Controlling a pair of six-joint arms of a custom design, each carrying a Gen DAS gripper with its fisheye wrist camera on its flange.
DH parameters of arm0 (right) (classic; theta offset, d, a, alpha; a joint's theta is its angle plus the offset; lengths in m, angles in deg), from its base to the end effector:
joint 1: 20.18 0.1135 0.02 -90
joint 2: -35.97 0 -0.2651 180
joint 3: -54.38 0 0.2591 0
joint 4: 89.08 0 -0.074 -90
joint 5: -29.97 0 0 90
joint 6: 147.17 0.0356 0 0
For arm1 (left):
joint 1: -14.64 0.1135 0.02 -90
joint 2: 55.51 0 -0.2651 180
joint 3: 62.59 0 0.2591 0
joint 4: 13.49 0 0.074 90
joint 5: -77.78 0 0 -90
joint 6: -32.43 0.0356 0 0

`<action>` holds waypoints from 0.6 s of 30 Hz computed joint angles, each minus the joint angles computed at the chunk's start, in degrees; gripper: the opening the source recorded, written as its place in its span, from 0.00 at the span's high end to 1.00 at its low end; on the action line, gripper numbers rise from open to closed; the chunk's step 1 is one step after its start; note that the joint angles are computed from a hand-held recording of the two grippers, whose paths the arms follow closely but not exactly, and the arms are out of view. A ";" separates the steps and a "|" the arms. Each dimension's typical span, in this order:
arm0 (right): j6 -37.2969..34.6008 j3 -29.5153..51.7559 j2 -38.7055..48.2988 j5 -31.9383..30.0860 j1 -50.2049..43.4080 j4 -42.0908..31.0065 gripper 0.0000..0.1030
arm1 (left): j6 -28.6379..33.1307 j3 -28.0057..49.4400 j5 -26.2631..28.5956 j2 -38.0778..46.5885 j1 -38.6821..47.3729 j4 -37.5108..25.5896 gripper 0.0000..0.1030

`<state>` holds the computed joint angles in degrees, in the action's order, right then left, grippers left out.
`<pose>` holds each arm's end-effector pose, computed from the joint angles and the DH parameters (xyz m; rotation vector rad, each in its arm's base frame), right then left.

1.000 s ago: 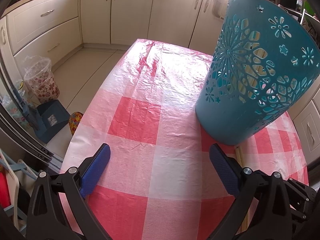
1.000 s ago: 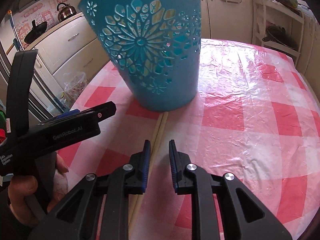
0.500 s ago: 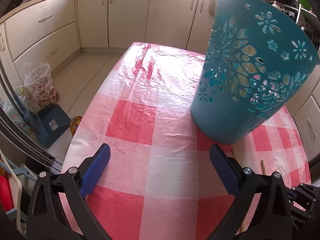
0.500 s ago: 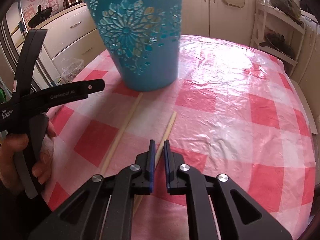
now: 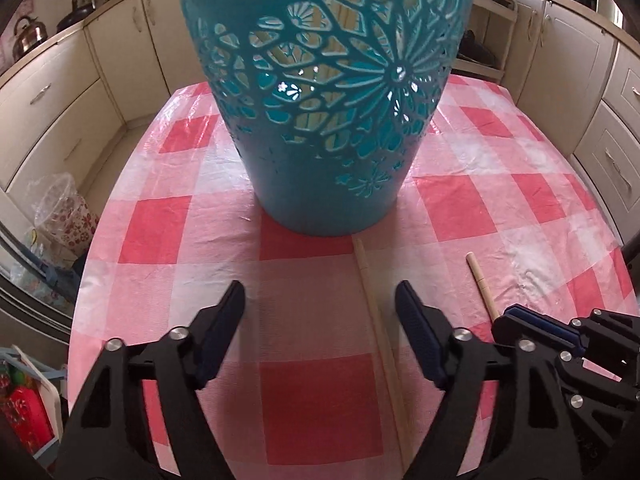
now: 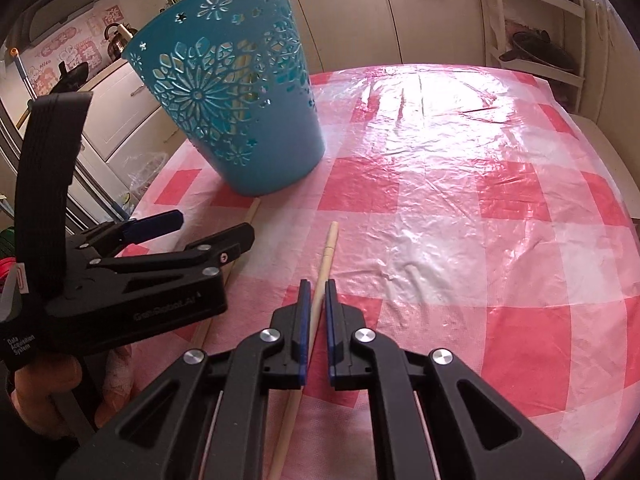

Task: Organize utensils
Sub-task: 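Lower the left gripper onto a loose wooden stick and close it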

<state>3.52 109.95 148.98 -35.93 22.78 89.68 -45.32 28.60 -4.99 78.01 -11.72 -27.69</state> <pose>0.2429 0.2064 0.0482 0.5275 2.4212 0.2188 0.4051 -0.2058 0.0401 0.8941 2.4051 -0.2556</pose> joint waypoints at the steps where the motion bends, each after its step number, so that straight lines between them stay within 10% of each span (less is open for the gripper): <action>1: -0.12 0.22 0.07 -0.01 -0.07 -0.21 0.94 | 0.31 -0.97 0.26 -0.36 0.05 1.38 0.48; 6: -0.25 1.18 0.43 -0.35 -0.81 -0.95 0.92 | 1.11 -3.11 2.90 -1.84 1.32 2.26 0.91; 18: -4.83 5.78 2.24 -0.14 -0.88 -5.24 0.92 | 3.21 0.68 4.21 -1.00 2.98 -4.44 0.90</action>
